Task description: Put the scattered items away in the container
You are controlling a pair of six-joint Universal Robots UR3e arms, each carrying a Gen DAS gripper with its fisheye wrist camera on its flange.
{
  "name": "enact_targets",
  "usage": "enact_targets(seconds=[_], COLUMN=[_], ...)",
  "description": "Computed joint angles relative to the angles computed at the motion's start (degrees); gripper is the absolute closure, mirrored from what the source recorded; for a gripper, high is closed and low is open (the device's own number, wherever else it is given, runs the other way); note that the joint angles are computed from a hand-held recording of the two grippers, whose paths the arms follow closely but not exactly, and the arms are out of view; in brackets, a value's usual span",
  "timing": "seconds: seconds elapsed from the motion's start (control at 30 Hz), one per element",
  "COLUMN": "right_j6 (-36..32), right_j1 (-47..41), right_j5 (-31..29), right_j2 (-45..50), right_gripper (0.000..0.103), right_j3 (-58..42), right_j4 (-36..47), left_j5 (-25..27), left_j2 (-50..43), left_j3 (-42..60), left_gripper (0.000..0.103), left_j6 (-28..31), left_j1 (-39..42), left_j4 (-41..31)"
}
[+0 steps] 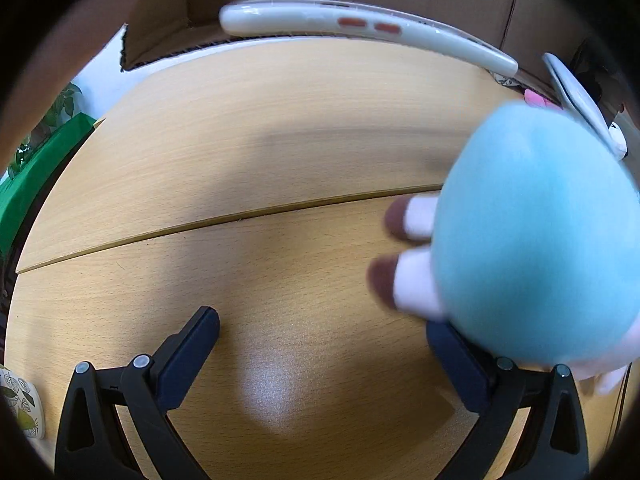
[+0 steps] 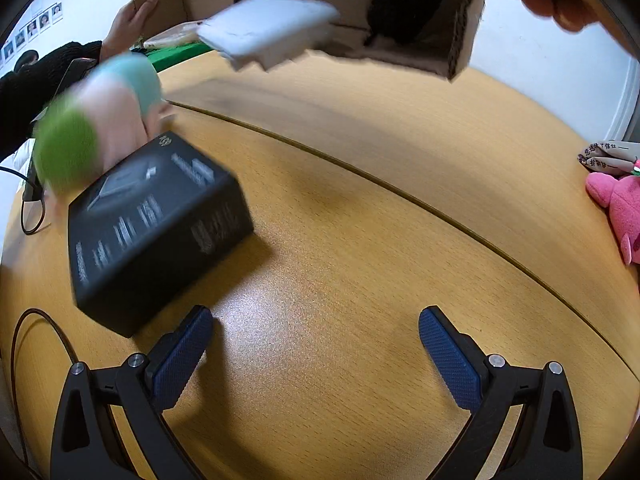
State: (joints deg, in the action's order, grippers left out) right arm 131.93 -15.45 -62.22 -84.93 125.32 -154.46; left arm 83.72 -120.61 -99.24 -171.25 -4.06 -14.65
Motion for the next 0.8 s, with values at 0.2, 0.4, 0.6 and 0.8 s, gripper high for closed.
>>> enact_targets(seconds=[0.2,0.4,0.6,0.8], right_j6=[0.9,1.7,1.7,4.1], right_j1=[0.9,1.6,1.6,1.7], right_j5=[-0.4,-0.8,-0.7,-1.7], right_j2=[-0.3,-0.3,-0.6,-0.7], right_gripper=[0.000,0.000,0.000,0.000], right_j3=[0.1,0.5,0.9,1.6], right_j4=[-0.2,-1.0,-1.1,-2.7], left_j5=[-0.3,0.0,0.1,0.2], left_j2=[0.3,0.0,0.1,0.1], left_j3=[-0.7,-0.4,-0.1,0.0], left_gripper=[0.000,0.000,0.000,0.000], left_j6=[0.3,0.0,-0.2,-0.2], left_j1=[0.4,0.0,-0.3,-0.3], left_j4=[0.3,0.3,-0.1,-0.1])
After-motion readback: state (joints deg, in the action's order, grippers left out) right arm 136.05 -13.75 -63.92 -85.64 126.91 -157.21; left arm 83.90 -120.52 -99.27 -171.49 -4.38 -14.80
